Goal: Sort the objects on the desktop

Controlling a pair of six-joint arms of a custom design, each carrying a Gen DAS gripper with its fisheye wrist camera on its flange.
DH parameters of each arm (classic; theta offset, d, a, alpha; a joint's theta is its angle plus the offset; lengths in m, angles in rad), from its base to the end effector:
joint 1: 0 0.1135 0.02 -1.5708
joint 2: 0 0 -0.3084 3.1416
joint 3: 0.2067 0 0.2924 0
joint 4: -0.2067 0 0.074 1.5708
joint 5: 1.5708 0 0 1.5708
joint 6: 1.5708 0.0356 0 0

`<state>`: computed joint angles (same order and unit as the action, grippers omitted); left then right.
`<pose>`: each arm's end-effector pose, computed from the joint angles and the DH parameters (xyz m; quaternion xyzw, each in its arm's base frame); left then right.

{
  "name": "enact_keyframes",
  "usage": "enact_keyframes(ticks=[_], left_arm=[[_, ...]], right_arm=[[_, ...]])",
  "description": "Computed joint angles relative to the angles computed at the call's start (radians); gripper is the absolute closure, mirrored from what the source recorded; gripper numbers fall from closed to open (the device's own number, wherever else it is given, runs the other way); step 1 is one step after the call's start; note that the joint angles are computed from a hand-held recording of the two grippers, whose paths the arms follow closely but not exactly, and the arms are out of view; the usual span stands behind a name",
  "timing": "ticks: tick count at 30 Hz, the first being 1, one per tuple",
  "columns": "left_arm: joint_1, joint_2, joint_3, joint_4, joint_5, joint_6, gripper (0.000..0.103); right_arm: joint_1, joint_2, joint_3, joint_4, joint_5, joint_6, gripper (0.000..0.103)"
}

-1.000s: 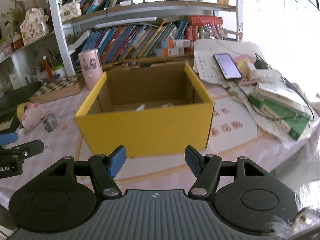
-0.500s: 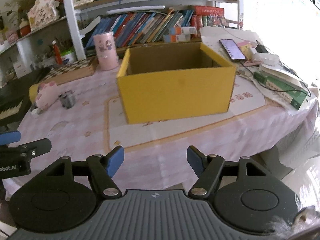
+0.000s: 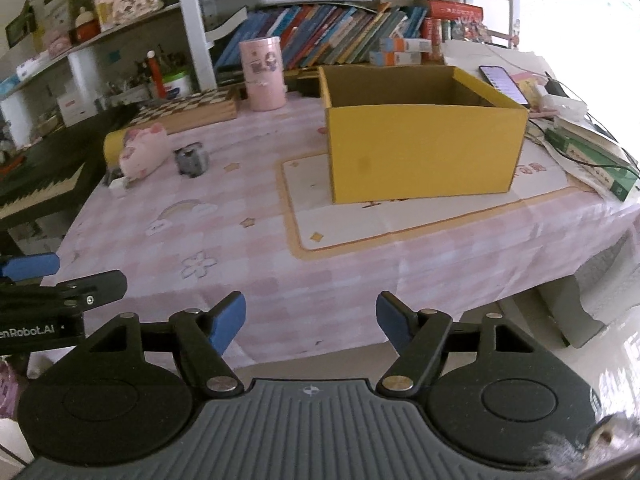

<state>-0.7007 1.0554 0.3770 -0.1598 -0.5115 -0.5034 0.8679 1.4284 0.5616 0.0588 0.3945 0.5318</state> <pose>0.1631 -0.1148 0.1709 -0.0012 0.9078 -0.0016 0.4193 0.1921 0.2056 0.1622 -0.0803 0.9095 0.0960 0.3964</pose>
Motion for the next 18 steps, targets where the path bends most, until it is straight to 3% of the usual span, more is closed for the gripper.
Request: enact_keyframes(ticks=[18], left_arm=[[-0.014,-0.265,-0.091,-0.221,-0.059,-0.084,0.010]], right_arm=[[0.146,0.097,0.073,0.011,0.001,-0.013,0.031]])
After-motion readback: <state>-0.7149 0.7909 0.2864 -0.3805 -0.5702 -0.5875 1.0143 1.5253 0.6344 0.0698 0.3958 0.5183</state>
